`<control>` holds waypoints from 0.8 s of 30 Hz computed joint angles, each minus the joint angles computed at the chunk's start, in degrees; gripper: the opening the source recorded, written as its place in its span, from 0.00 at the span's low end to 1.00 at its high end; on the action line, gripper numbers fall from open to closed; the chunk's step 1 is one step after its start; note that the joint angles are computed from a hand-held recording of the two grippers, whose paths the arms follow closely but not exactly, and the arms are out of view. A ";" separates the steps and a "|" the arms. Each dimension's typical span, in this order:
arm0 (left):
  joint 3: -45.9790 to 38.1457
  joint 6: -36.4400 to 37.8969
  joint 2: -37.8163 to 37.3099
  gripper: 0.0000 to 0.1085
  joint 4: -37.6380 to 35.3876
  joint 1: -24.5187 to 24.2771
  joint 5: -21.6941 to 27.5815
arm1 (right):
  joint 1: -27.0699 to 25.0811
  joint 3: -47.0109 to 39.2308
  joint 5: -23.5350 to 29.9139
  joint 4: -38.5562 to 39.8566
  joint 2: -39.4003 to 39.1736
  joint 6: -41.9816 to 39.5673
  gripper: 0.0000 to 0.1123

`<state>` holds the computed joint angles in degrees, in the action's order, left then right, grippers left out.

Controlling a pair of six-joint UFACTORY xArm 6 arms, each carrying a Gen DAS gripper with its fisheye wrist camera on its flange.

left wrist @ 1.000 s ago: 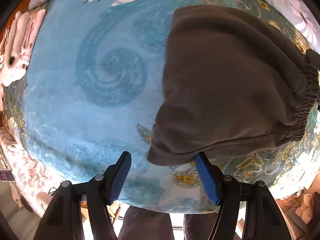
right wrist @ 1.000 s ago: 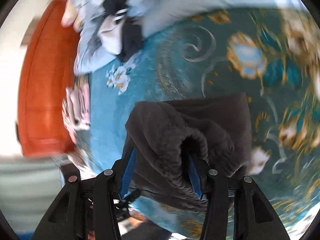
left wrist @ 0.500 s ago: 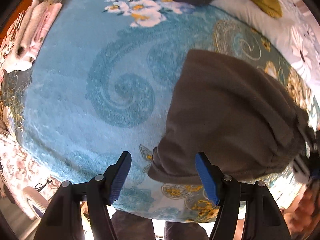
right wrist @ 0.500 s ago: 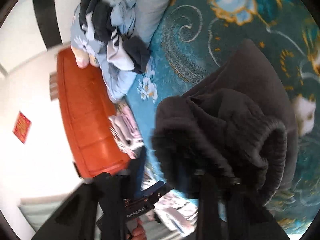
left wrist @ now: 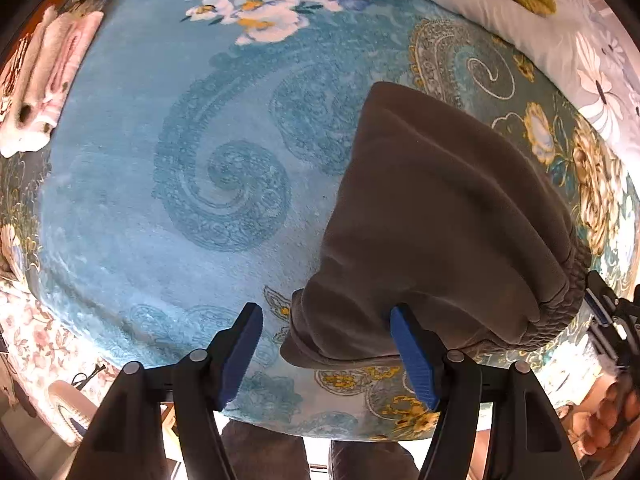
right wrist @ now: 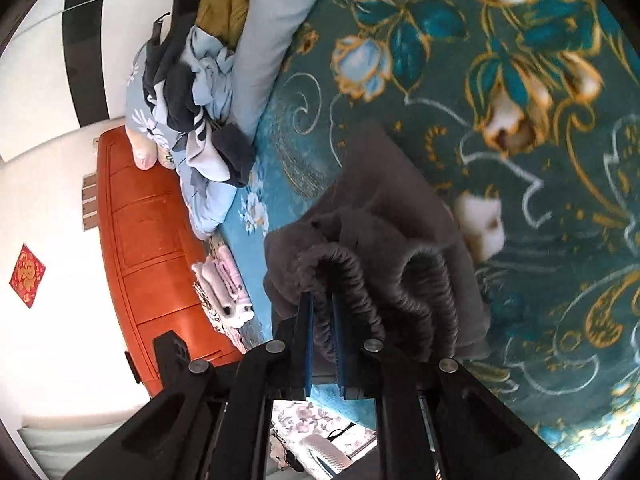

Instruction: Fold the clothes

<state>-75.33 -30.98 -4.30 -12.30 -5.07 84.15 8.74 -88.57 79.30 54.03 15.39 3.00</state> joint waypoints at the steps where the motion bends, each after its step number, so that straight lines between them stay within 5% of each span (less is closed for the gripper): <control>1: -0.19 0.04 0.06 0.65 0.23 -0.14 0.06 | 0.25 -2.49 1.20 -2.02 1.23 -0.14 0.08; 8: -1.62 4.03 -1.37 0.65 1.71 -1.14 -3.23 | 3.70 -9.76 1.57 -15.05 0.15 -2.96 0.11; 15: -1.26 11.03 -1.17 0.65 -2.46 -3.30 -7.68 | 9.24 -9.12 6.80 -12.99 -0.62 -12.14 0.20; 24: -0.60 17.57 3.54 0.65 -3.31 -5.53 -9.79 | 9.70 -7.01 0.83 -22.53 1.86 -9.79 0.20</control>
<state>-75.93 -13.42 -0.76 -15.60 -10.60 74.36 18.44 -95.58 80.13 31.50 17.25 -6.80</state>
